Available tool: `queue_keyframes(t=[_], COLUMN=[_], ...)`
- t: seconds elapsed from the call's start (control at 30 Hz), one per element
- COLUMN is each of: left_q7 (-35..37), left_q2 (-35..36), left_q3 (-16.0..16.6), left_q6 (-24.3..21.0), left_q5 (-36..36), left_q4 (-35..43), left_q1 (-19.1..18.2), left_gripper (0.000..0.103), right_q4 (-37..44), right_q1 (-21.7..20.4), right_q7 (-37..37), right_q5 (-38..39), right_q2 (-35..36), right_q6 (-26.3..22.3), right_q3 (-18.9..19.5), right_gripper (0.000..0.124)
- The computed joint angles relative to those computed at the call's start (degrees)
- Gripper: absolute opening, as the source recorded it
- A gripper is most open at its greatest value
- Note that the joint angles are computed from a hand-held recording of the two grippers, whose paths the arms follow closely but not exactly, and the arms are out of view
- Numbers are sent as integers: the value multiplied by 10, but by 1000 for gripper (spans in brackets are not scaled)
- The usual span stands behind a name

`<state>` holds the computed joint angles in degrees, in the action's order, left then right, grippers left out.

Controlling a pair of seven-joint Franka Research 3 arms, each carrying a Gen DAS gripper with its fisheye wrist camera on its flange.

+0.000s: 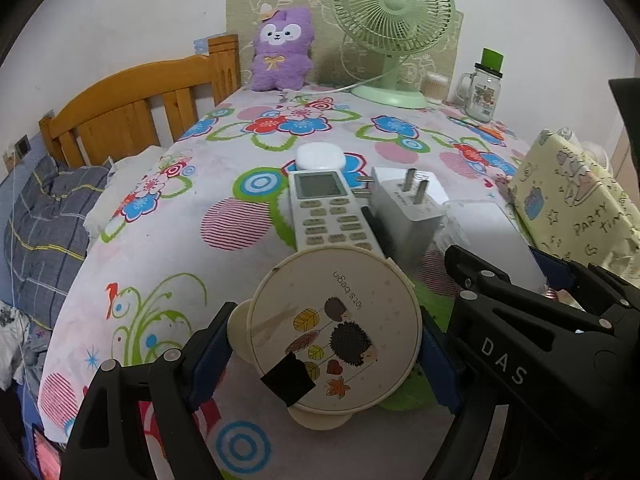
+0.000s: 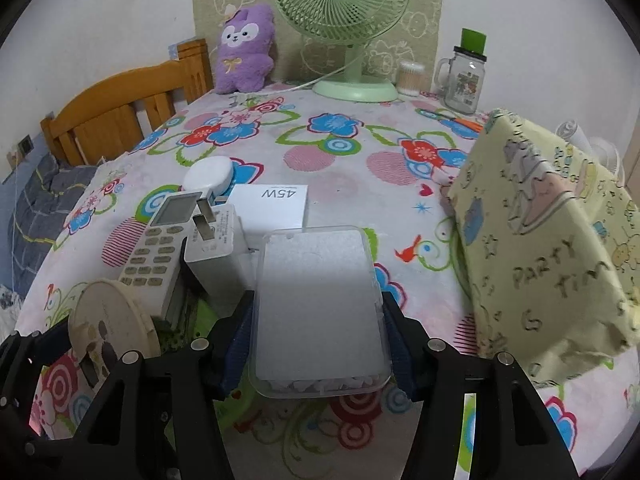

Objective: Organize rigid objects
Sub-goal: 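Grasp the round beige coaster with left tool while right tool grasps the white container, then lift and carry coaster and white container over the fabric storage box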

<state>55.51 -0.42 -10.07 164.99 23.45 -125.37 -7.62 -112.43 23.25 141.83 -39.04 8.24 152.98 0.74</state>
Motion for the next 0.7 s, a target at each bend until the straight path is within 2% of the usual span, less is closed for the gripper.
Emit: queue_keyframes(t=[0.33, 0.5, 0.7], left_q7=[-34, -32, -64], left_q2=[-47, -71, -94], left_q3=[-8, -13, -25], left_q6=[5, 4, -18], left_q5=[25, 13, 35], left_q4=[-28, -38, -35], left_q1=[-2, -6, 0], left_gripper=[85, 85, 85], right_q4=[-49, -71, -92], right_q1=[-16, -35, -60], right_q7=[33, 36, 30], right_q5=[-35, -35, -34], right_q2=[-61, -96, -138], right_q6=[19, 20, 20], right_q3=[19, 38, 61], right_gripper=[62, 62, 62])
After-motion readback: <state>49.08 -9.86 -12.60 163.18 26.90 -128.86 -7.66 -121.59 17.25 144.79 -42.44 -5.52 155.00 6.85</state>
